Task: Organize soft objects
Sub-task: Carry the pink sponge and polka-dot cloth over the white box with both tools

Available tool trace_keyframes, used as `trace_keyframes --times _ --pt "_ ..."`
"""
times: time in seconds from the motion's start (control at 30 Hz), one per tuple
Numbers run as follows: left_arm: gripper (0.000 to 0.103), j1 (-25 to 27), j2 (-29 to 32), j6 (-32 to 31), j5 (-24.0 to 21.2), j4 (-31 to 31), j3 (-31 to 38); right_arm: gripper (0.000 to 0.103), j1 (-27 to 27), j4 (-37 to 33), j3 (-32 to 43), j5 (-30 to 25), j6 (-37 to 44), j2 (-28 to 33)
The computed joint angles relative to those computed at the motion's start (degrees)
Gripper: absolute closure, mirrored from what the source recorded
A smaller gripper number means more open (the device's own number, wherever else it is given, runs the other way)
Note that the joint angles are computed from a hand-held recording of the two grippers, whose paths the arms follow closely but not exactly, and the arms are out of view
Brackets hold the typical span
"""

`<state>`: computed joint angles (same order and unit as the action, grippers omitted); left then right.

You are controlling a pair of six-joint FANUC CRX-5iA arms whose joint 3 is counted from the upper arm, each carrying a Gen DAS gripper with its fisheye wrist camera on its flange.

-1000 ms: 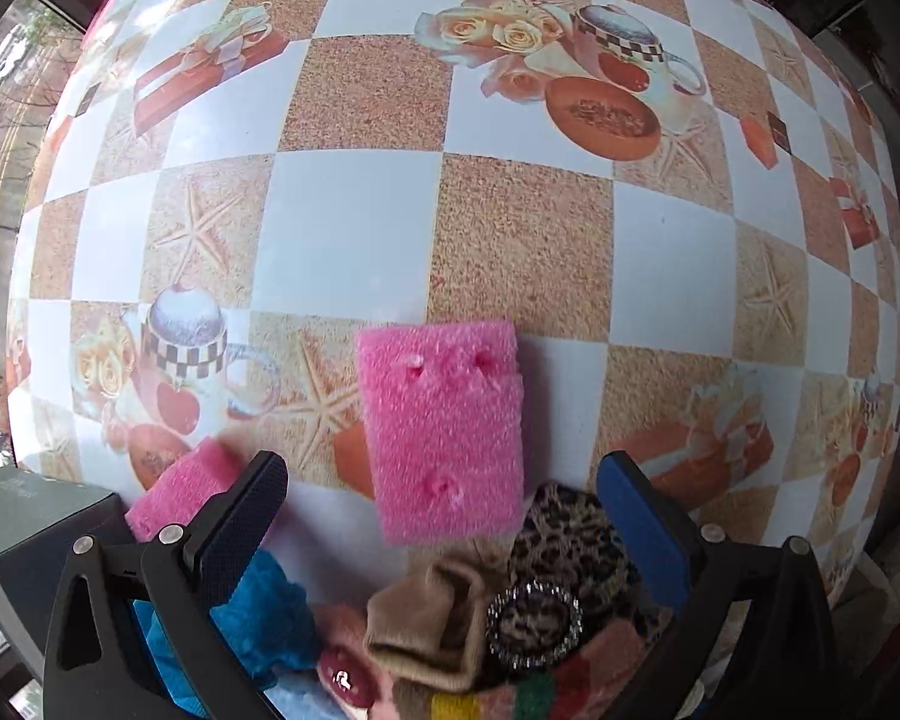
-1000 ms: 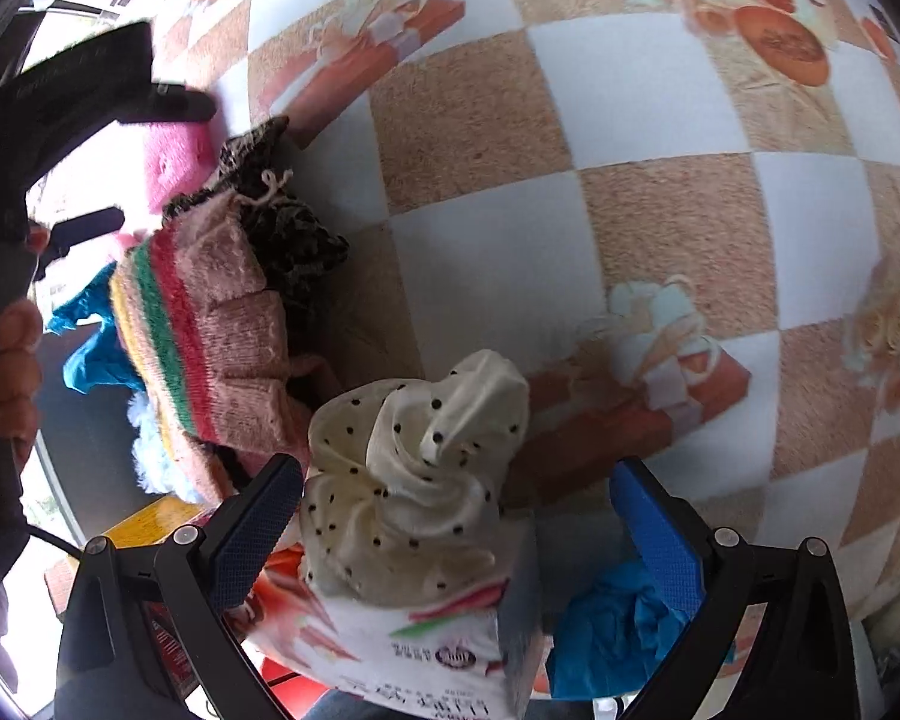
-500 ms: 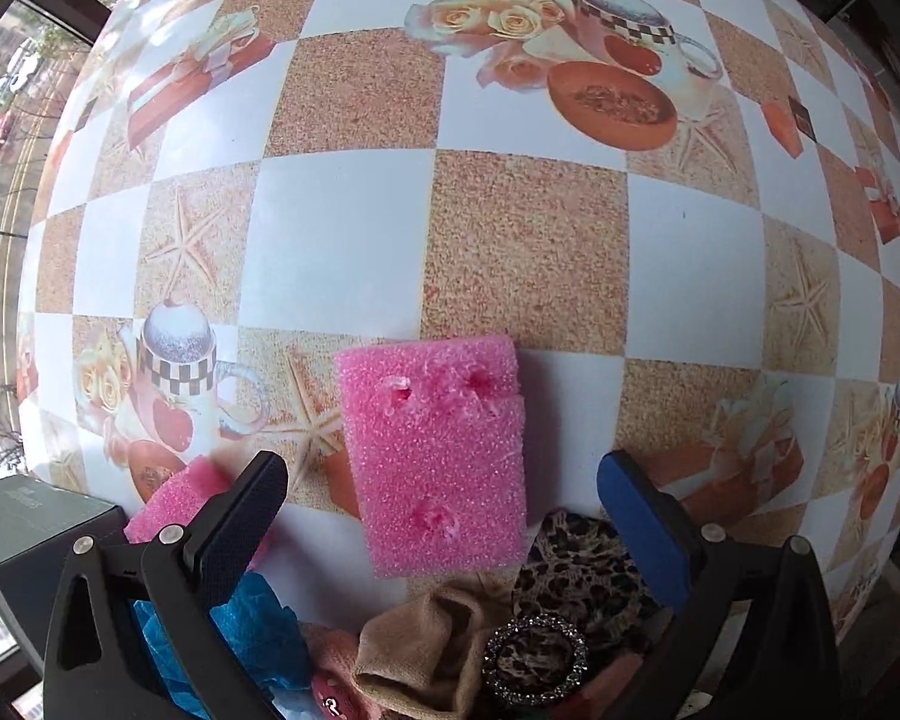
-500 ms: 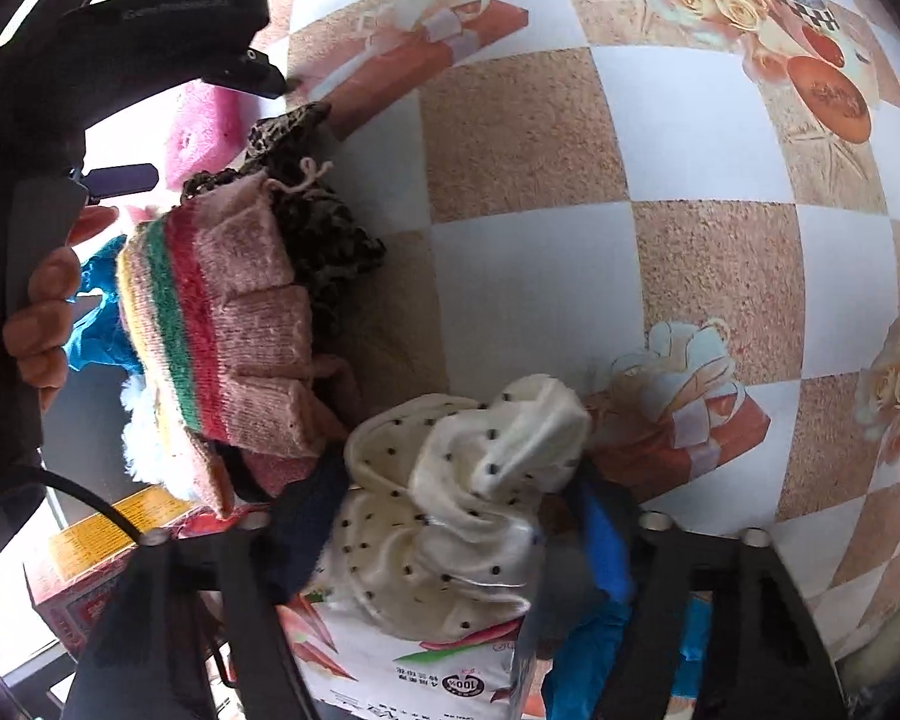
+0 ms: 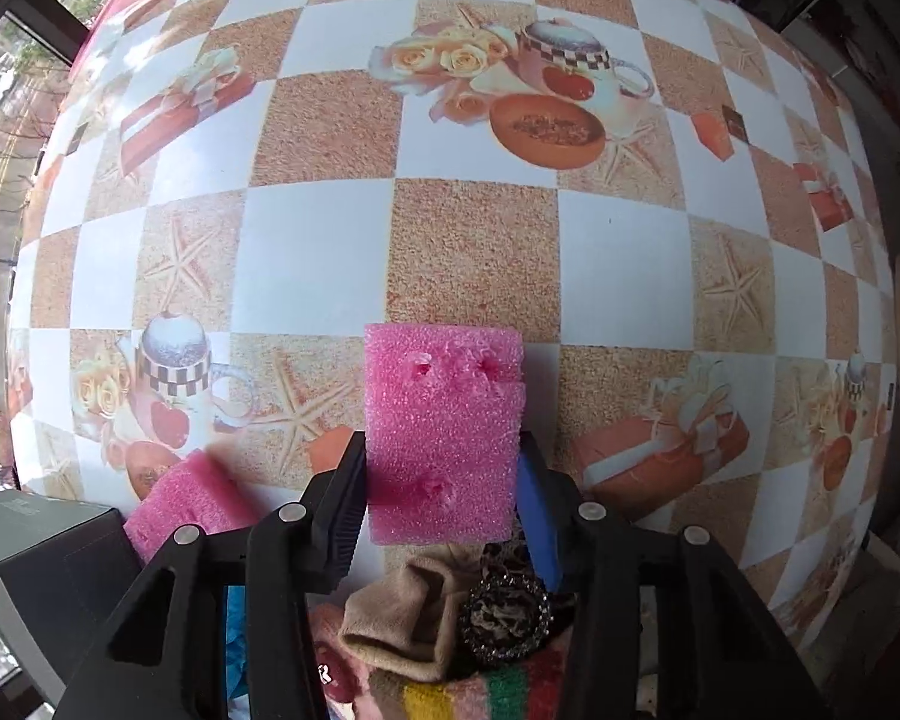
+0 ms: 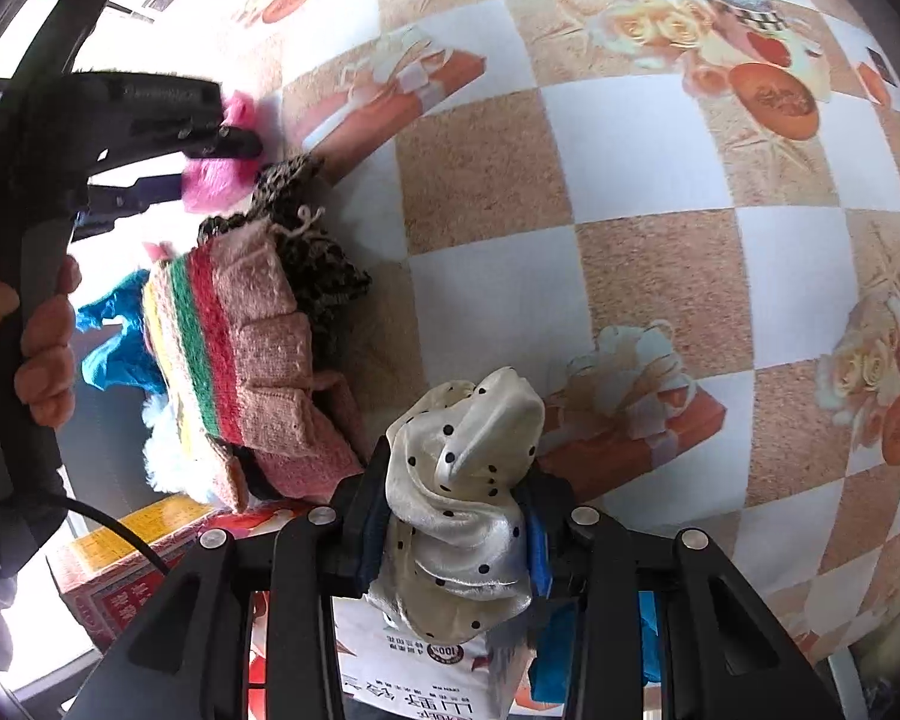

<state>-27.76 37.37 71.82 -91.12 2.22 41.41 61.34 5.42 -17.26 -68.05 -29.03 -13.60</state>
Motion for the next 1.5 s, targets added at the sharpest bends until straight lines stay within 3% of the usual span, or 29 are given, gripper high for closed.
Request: trace_keyframes --times 0.33,0.53,1.13,1.3,1.5 --pt "0.054 0.1 -5.2 -3.5 1.0 2.8 -2.6 0.065 4.2 4.8 -1.2 -4.5 -8.0 -4.0" --pt "0.054 3.4 -8.6 -10.2 -0.9 5.4 -4.7 0.065 8.0 7.7 -2.2 -7.9 -13.3 -7.4" --pt "0.054 7.5 -28.5 -24.5 -4.2 7.2 -24.6 0.065 16.0 10.6 -1.9 -11.9 -19.4 -8.3" --pt "0.054 10.1 -33.0 -31.6 -7.3 8.0 -29.5 0.065 19.3 11.3 -2.4 -12.2 -21.3 -8.8" --pt "0.054 14.7 -37.4 -42.1 -10.3 9.1 -34.3 0.064 22.4 11.4 1.0 -13.2 -25.5 -4.8"
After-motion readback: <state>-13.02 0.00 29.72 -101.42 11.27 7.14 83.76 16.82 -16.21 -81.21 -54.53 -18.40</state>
